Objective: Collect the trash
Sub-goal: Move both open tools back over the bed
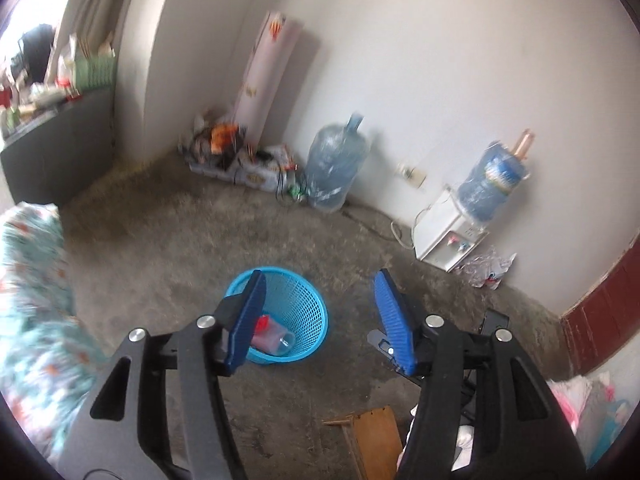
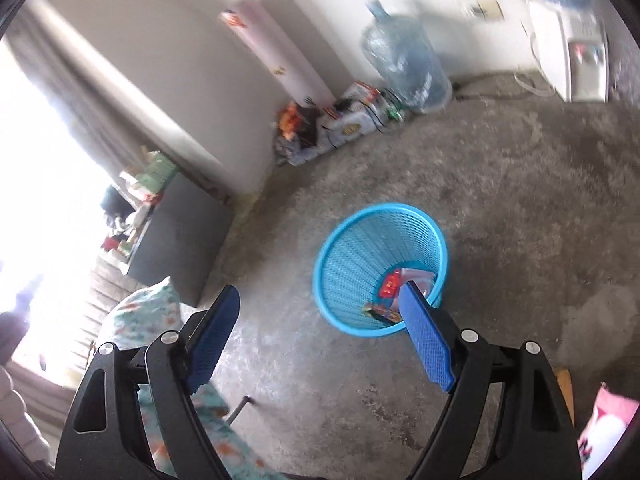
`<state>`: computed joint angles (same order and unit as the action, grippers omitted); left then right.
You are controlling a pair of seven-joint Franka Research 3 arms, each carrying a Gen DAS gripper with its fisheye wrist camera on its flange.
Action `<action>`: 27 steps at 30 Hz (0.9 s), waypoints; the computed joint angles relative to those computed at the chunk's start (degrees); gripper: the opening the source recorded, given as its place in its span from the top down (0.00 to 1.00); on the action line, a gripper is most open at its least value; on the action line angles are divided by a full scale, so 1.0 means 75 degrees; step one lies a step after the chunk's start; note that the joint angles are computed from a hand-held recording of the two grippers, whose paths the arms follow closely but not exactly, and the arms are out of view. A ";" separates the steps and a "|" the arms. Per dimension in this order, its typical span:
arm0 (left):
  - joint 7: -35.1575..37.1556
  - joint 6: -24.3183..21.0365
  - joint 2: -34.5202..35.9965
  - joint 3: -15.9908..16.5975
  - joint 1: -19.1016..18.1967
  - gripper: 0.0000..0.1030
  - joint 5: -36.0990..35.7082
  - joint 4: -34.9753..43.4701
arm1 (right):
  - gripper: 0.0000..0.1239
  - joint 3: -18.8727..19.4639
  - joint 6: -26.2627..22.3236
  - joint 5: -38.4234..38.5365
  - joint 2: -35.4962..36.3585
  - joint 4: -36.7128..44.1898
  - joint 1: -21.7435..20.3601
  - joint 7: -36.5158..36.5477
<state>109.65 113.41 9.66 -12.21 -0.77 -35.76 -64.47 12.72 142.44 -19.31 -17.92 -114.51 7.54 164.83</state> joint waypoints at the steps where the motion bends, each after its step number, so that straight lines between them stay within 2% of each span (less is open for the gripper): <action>1: 0.0188 -0.0189 -0.0380 0.0071 0.0198 0.45 -0.0242 -0.0223 | 0.30 0.0154 -0.0176 -0.0183 -0.0047 0.0159 0.0002 0.0065; 4: 0.0533 -0.0736 -0.1395 0.0601 0.0577 0.44 -0.0781 -0.0740 | 0.27 0.0669 -0.0875 -0.0869 -0.0012 0.0930 0.0175 0.0010; 6: 0.0672 -0.1038 -0.1959 0.1101 0.0717 0.43 -0.0986 -0.0970 | 0.26 0.0780 -0.1007 -0.1100 0.0034 0.1284 0.0426 -0.0275; 9: 0.0970 -0.1156 -0.2905 0.2001 0.0952 0.34 -0.1233 -0.1483 | 0.26 0.0671 -0.0461 -0.0765 0.0075 0.1525 0.0959 -0.1128; 13: 0.1153 -0.0711 -0.4100 0.2939 0.1372 0.27 -0.0555 -0.2272 | 0.26 0.0438 0.0447 0.0446 0.0519 0.1988 0.1700 -0.2684; 15: 0.1100 -0.0541 -0.4571 0.3327 0.1560 0.26 -0.0216 -0.2684 | 0.26 0.0393 0.0592 0.1047 0.0889 0.2384 0.2050 -0.3466; 18: 0.0781 -0.0524 -0.5206 0.3890 0.1930 0.25 0.0390 -0.3367 | 0.26 0.0446 0.0469 0.1541 0.1510 0.3104 0.2481 -0.4209; 21: 0.0576 -0.0409 -0.5778 0.4238 0.2168 0.25 0.0907 -0.4156 | 0.26 0.0463 0.0212 0.1681 0.2040 0.3706 0.2894 -0.4462; 27: 0.0579 -0.0122 -0.7017 0.4474 0.2372 0.25 0.1955 -0.5946 | 0.26 0.0383 -0.0121 0.2062 0.2924 0.4684 0.3747 -0.4923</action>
